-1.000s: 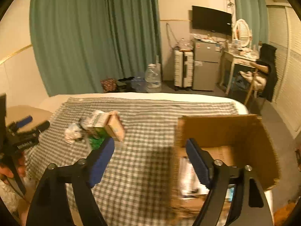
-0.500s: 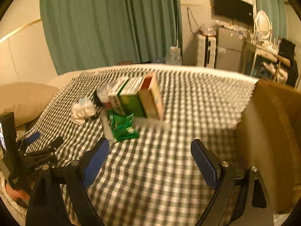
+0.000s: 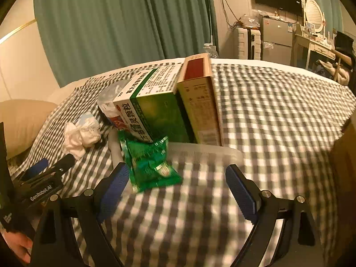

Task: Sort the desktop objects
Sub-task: 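Grasp the cream lace cloth with the left tool while the right grasps the green sachet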

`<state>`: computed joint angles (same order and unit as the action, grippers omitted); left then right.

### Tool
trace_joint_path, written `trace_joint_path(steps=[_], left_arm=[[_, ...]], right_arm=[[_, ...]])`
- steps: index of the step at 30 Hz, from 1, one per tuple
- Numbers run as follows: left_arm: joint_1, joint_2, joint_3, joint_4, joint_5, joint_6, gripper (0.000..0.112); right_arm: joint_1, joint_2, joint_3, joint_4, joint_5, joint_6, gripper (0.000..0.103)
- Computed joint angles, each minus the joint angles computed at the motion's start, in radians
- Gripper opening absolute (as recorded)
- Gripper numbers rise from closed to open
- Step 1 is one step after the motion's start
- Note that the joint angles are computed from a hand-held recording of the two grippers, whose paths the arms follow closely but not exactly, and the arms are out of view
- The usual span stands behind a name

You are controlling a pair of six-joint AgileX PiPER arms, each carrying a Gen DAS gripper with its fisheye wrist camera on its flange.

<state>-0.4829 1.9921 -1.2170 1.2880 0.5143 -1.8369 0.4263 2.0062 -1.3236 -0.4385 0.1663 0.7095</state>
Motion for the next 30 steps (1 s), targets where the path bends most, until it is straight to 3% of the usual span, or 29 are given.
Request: trace_joint_path(steps=[6, 11, 13, 16, 18, 20, 23, 25, 30], left_arm=[[0.035, 0.068, -0.098, -0.074, -0.089, 0.112, 0.102], [0.042, 0.136, -0.201, -0.123, -0.073, 0.209, 0.102], [0.057, 0.133, -0.194, -0.072, -0.103, 0.126, 0.102], [0.091, 0.141, -0.205, -0.136, -0.161, 0.158, 0.101], [0.112, 0.145, -0.211, -0.196, -0.191, 0.194, 0.091], [0.129, 0.142, -0.208, -0.248, -0.198, 0.218, 0.062], [0.149, 0.130, -0.179, -0.212, -0.223, 0.148, 0.041], [0.156, 0.117, -0.156, -0.139, -0.227, 0.057, 0.032], [0.160, 0.065, -0.070, -0.017, -0.223, -0.102, 0.028]], right_arm=[[0.054, 0.102, -0.115, -0.244, 0.038, 0.162, 0.089], [0.052, 0.166, -0.201, -0.119, 0.071, 0.066, 0.088], [0.046, 0.183, -0.230, -0.039, 0.092, 0.003, 0.087], [0.050, 0.190, -0.246, -0.076, 0.126, 0.035, 0.076], [0.058, 0.188, -0.242, -0.123, 0.139, 0.062, 0.062], [0.065, 0.179, -0.221, -0.197, 0.141, 0.122, 0.057], [0.061, 0.159, -0.187, -0.193, 0.126, 0.127, 0.050], [0.060, 0.143, -0.166, -0.170, 0.126, 0.107, 0.045], [0.053, 0.091, -0.103, -0.070, 0.126, 0.016, 0.041]])
